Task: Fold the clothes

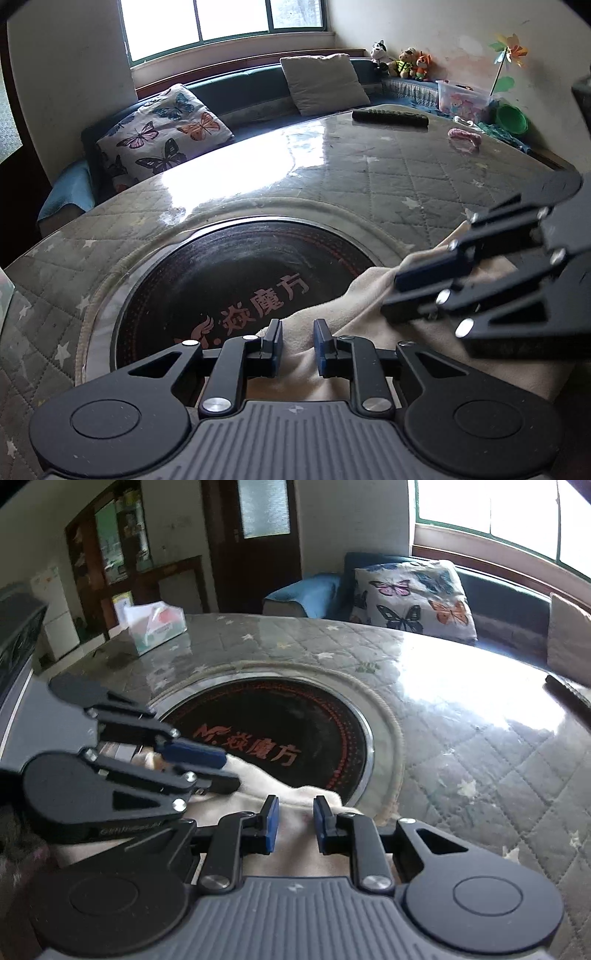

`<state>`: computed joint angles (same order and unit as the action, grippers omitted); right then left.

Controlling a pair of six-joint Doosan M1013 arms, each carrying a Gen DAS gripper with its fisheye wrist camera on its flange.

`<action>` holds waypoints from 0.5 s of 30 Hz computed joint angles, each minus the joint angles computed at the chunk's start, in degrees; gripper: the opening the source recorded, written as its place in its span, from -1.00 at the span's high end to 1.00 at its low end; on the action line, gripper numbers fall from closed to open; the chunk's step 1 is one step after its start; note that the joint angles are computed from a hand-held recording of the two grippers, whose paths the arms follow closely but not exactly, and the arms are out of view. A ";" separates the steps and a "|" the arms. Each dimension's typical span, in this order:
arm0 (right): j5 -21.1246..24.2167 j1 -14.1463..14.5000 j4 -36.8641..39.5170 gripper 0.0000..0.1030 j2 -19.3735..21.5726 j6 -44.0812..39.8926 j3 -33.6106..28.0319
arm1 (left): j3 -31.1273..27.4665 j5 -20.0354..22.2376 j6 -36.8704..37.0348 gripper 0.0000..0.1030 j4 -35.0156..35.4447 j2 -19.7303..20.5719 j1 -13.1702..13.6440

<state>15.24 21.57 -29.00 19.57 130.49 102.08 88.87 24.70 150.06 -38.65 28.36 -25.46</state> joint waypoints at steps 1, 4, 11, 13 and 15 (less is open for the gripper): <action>0.41 0.09 0.25 0.63 0.23 -0.39 -0.15 | 0.19 -0.38 -0.31 0.59 0.12 -0.23 -0.07; 0.37 0.25 -1.63 0.63 0.54 1.24 -0.19 | 1.18 -0.99 2.89 0.59 -3.69 -1.25 -0.01; 0.08 0.67 -8.10 0.62 -1.32 7.61 1.36 | 2.01 0.73 3.53 0.58 -4.70 -1.61 -0.62; -0.08 0.95 -8.58 0.62 -2.33 7.97 2.40 | 2.17 0.49 2.12 0.59 -3.26 -1.30 -0.87; -0.55 1.41 -9.57 0.62 -3.45 8.54 3.74 | 2.68 -0.58 2.44 0.59 -3.63 -1.26 -0.99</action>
